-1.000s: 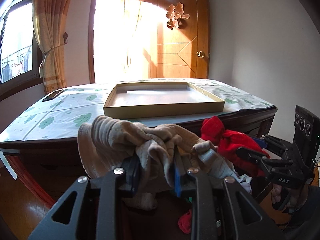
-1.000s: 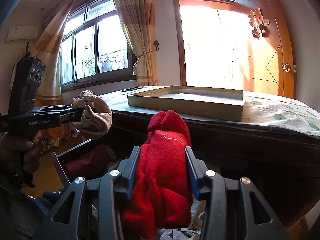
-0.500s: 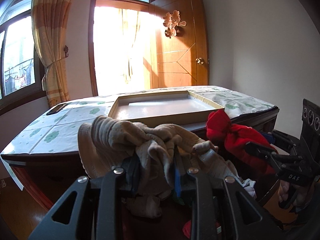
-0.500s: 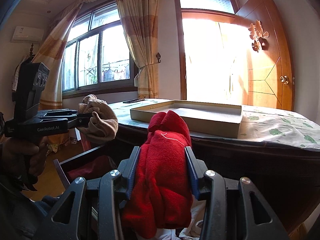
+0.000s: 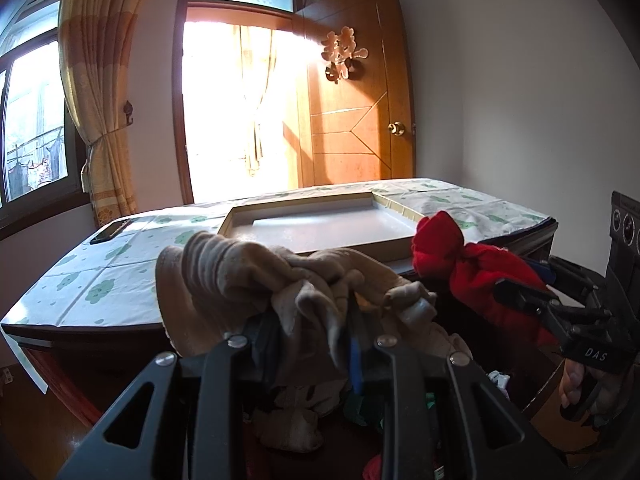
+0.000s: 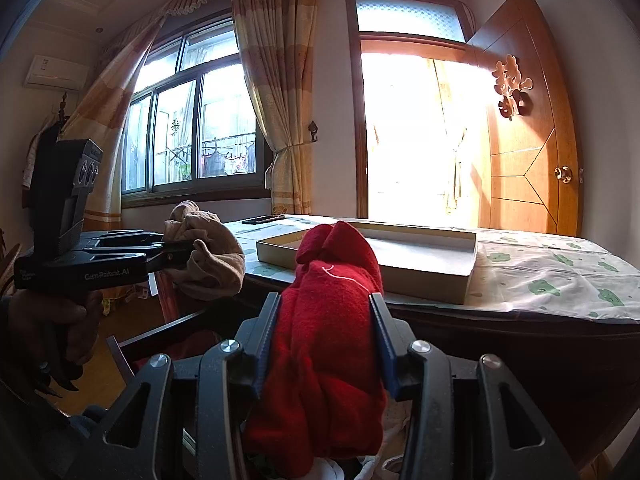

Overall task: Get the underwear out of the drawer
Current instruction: 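Carry both held underwear over the beige cardboard tray with both tools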

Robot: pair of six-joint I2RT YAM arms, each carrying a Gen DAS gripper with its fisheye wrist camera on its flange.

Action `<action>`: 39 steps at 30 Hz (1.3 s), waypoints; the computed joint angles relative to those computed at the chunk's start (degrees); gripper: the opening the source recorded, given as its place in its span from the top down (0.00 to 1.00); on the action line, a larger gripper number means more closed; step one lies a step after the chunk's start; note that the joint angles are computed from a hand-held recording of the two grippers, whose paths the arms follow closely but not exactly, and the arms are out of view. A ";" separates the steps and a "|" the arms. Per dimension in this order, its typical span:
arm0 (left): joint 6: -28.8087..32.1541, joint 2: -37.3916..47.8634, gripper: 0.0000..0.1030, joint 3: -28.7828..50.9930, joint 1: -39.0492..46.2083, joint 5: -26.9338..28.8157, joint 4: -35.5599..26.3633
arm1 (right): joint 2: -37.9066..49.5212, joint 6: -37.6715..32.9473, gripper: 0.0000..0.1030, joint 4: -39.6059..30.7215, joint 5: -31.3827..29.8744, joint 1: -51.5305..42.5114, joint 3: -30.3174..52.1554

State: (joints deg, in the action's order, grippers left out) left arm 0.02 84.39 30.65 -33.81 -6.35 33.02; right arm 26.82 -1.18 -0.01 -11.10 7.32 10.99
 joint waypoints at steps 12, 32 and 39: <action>1.13 0.93 0.76 4.47 0.05 1.80 -3.73 | 1.55 0.88 0.56 -1.53 -0.81 -0.20 3.10; 5.18 7.63 0.76 17.58 0.38 4.03 -9.66 | 15.60 0.87 0.56 -1.49 -6.50 -7.09 12.59; 6.03 10.66 0.76 22.70 1.21 5.69 -12.64 | 19.75 -0.20 0.56 -1.91 -8.04 -9.58 16.04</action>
State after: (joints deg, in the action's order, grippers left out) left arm 6.05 95.05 53.34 -32.60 -0.66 20.38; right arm 46.57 -1.38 -1.92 -19.14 -2.26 27.03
